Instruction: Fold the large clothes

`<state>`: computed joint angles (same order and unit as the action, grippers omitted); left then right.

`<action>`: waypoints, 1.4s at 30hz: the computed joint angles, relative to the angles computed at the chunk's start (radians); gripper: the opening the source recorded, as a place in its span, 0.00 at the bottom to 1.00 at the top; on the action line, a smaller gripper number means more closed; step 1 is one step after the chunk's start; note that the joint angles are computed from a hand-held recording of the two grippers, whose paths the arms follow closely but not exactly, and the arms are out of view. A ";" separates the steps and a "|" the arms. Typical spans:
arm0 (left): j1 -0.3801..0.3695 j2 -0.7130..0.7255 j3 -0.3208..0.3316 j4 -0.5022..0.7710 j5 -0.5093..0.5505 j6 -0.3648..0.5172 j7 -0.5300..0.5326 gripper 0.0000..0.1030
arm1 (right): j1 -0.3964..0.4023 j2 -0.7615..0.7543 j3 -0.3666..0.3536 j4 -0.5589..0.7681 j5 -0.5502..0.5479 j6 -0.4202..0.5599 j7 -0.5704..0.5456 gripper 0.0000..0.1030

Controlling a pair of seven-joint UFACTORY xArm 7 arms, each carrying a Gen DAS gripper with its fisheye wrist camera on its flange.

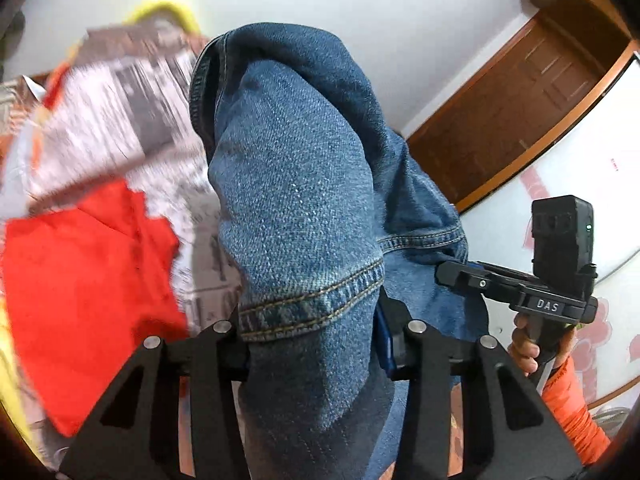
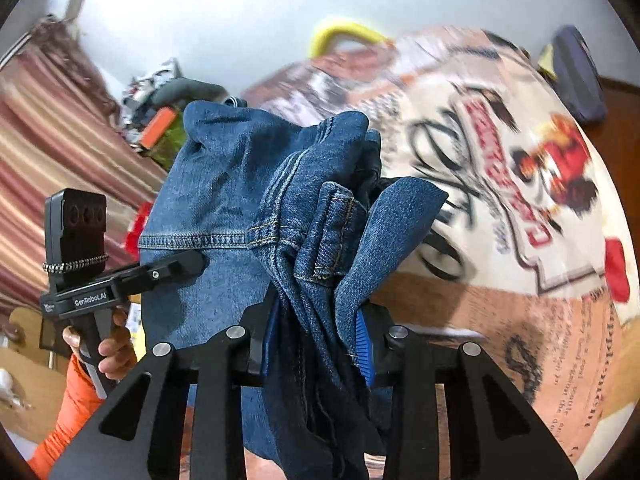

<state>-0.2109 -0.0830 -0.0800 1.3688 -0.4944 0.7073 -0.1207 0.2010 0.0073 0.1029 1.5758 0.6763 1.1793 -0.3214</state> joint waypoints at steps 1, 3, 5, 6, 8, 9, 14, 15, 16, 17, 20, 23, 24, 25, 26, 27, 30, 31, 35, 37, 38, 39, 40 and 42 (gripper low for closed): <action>0.007 -0.036 0.007 -0.018 0.006 -0.001 0.000 0.42 | 0.007 0.007 0.007 0.019 0.004 -0.003 0.004 0.28; 0.021 -0.092 0.025 -0.047 0.020 -0.002 0.007 0.42 | 0.023 0.006 0.022 0.043 0.013 -0.017 0.001 0.28; 0.032 -0.141 0.041 -0.070 0.038 0.003 0.001 0.42 | 0.047 0.015 0.040 0.071 0.014 -0.039 -0.001 0.28; 0.038 -0.166 0.054 -0.086 0.043 0.007 0.004 0.42 | 0.058 0.023 0.047 0.085 0.015 -0.047 -0.002 0.28; 0.050 -0.208 0.074 -0.113 0.054 0.023 0.003 0.42 | 0.077 0.046 0.061 0.109 0.027 -0.058 0.006 0.28; 0.056 -0.229 0.085 -0.129 0.059 0.030 0.004 0.42 | 0.088 0.064 0.070 0.125 0.033 -0.064 0.013 0.28; 0.082 -0.296 0.128 -0.227 0.067 0.035 0.009 0.42 | 0.144 0.159 0.113 0.179 -0.005 -0.102 0.034 0.28; 0.087 -0.300 0.137 -0.243 0.064 0.034 0.011 0.42 | 0.152 0.178 0.120 0.189 -0.013 -0.106 0.039 0.28; 0.092 -0.303 0.150 -0.265 0.055 0.032 0.015 0.42 | 0.158 0.189 0.125 0.192 -0.020 -0.106 0.045 0.28; 0.097 -0.305 0.156 -0.283 0.051 0.031 0.016 0.42 | 0.172 0.212 0.133 0.202 -0.035 -0.110 0.061 0.28; 0.109 -0.282 0.178 -0.326 0.030 0.018 0.038 0.42 | 0.203 0.284 0.146 0.241 -0.083 -0.112 0.108 0.28; 0.124 -0.240 0.201 -0.351 -0.004 0.008 0.077 0.42 | 0.227 0.351 0.154 0.277 -0.129 -0.116 0.145 0.28; 0.130 -0.220 0.204 -0.357 -0.018 0.002 0.089 0.42 | 0.238 0.387 0.154 0.298 -0.151 -0.118 0.164 0.28; 0.138 -0.192 0.207 -0.361 -0.030 -0.005 0.098 0.42 | 0.243 0.405 0.156 0.307 -0.163 -0.121 0.180 0.28; 0.148 -0.174 0.204 -0.363 -0.037 -0.010 0.104 0.42 | 0.254 0.428 0.154 0.320 -0.181 -0.127 0.206 0.28; 0.157 -0.150 0.201 -0.367 -0.044 -0.016 0.107 0.42 | 0.267 0.453 0.151 0.329 -0.205 -0.139 0.225 0.28; 0.182 -0.099 0.187 -0.382 -0.065 -0.032 0.114 0.45 | 0.296 0.486 0.144 0.332 -0.281 -0.175 0.257 0.29; 0.190 -0.088 0.184 -0.392 -0.073 -0.039 0.121 0.48 | 0.299 0.487 0.144 0.326 -0.298 -0.188 0.259 0.31; 0.208 -0.107 0.175 -0.445 -0.120 -0.070 0.164 0.56 | 0.295 0.463 0.152 0.276 -0.331 -0.228 0.236 0.41; 0.216 -0.137 0.160 -0.474 -0.087 -0.079 0.136 0.62 | 0.303 0.430 0.145 0.236 -0.366 -0.236 0.247 0.50; 0.220 -0.154 0.153 -0.489 -0.057 -0.082 0.117 0.63 | 0.307 0.404 0.142 0.200 -0.385 -0.248 0.246 0.51; 0.221 -0.170 0.146 -0.506 -0.030 -0.091 0.104 0.64 | 0.308 0.381 0.142 0.170 -0.398 -0.261 0.245 0.52; 0.224 -0.197 0.134 -0.524 0.013 -0.092 0.075 0.66 | 0.313 0.360 0.140 0.143 -0.416 -0.275 0.249 0.54; 0.236 -0.257 0.102 -0.562 0.113 -0.092 -0.001 0.67 | 0.321 0.301 0.133 0.072 -0.462 -0.310 0.258 0.56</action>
